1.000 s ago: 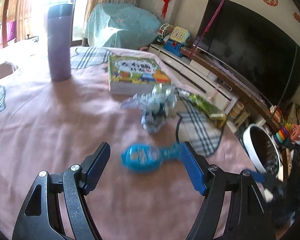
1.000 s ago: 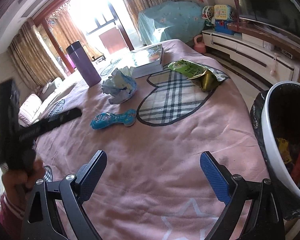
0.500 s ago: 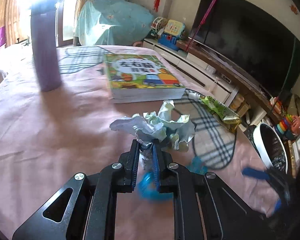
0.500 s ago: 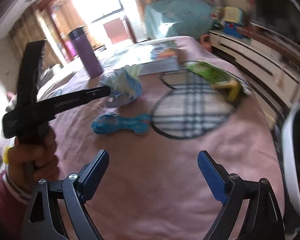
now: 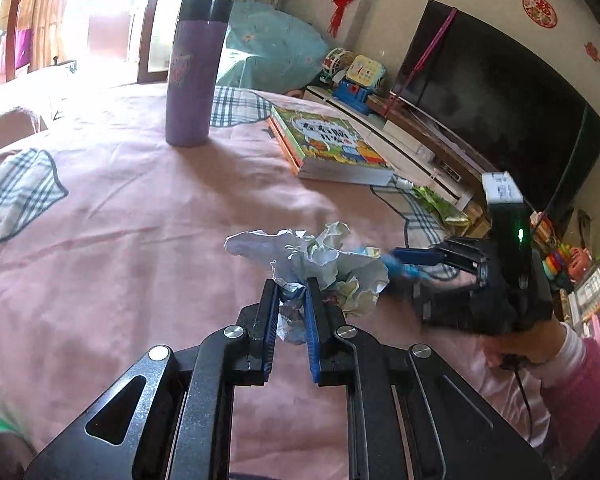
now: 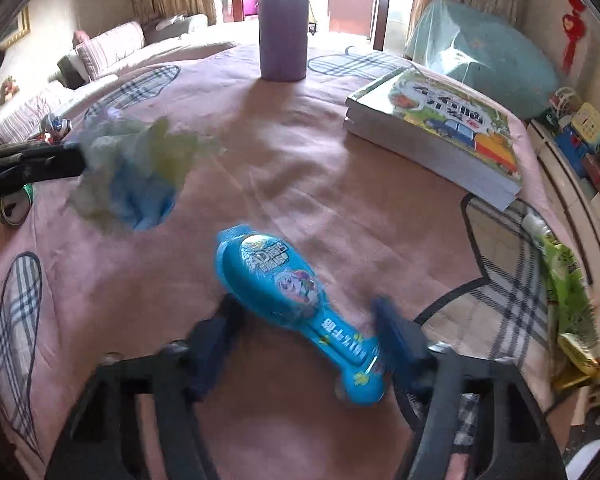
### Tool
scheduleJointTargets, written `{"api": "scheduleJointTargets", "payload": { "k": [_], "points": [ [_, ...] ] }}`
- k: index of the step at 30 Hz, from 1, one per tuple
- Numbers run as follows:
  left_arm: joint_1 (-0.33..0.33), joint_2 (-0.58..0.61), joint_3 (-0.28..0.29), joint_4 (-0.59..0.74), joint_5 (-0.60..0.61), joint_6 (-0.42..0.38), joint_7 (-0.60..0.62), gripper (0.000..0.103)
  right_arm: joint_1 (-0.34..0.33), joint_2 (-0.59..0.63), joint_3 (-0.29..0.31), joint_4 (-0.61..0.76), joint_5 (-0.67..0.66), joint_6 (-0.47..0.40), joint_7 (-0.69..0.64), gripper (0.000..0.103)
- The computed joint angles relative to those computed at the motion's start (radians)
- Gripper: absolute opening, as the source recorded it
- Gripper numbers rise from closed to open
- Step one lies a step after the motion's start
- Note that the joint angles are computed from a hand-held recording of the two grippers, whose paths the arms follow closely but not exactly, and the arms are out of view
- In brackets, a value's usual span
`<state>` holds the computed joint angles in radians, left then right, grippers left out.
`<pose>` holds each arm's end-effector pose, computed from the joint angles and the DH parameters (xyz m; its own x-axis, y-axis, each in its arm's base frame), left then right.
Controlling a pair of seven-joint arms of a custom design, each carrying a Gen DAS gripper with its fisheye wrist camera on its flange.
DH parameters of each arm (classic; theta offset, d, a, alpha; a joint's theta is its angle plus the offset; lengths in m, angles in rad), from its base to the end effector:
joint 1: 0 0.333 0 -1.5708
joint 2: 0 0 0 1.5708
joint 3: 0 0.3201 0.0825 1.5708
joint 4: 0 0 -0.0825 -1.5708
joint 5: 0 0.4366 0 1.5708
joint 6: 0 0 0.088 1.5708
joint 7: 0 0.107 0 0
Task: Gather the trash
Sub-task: 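Grasp the crumpled white plastic with the left tool while the right grasps the blue toy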
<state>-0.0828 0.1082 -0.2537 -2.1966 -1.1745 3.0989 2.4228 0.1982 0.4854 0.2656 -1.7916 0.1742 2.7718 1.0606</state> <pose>0.5918 -0.1238 0.3609 -0.1320 -0.9499 0.2833 -0.7274 -0.1013 -0.6786 0.6701 0.3050 0.3141 0.6931 -0.7208 0.0005 -0.6158 -0.5926 -0.5193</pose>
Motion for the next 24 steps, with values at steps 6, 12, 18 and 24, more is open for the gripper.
{"api": "scheduleJointTargets", "payload": {
  "k": [6, 12, 18, 24],
  "points": [
    [-0.026, -0.017, -0.018, -0.015, -0.069, -0.008, 0.032, 0.012, -0.058, -0.099, 0.031, -0.128, 0.13, 0.085, 0.094, 0.017],
    [-0.09, -0.033, -0.035, -0.014, -0.239, 0.007, 0.154, 0.012, -0.171, -0.26, 0.12, -0.321, 0.459, 0.136, -0.011, 0.017],
    [-0.164, -0.028, -0.048, -0.01, -0.198, 0.032, 0.089, 0.012, -0.162, -0.416, 0.101, -0.471, 0.709, 0.134, -0.151, 0.017],
    [-0.228, -0.026, -0.062, -0.032, 0.022, 0.075, -0.143, 0.012, -0.111, -0.529, 0.02, -0.569, 0.926, 0.126, -0.291, 0.017]
  ]
}}
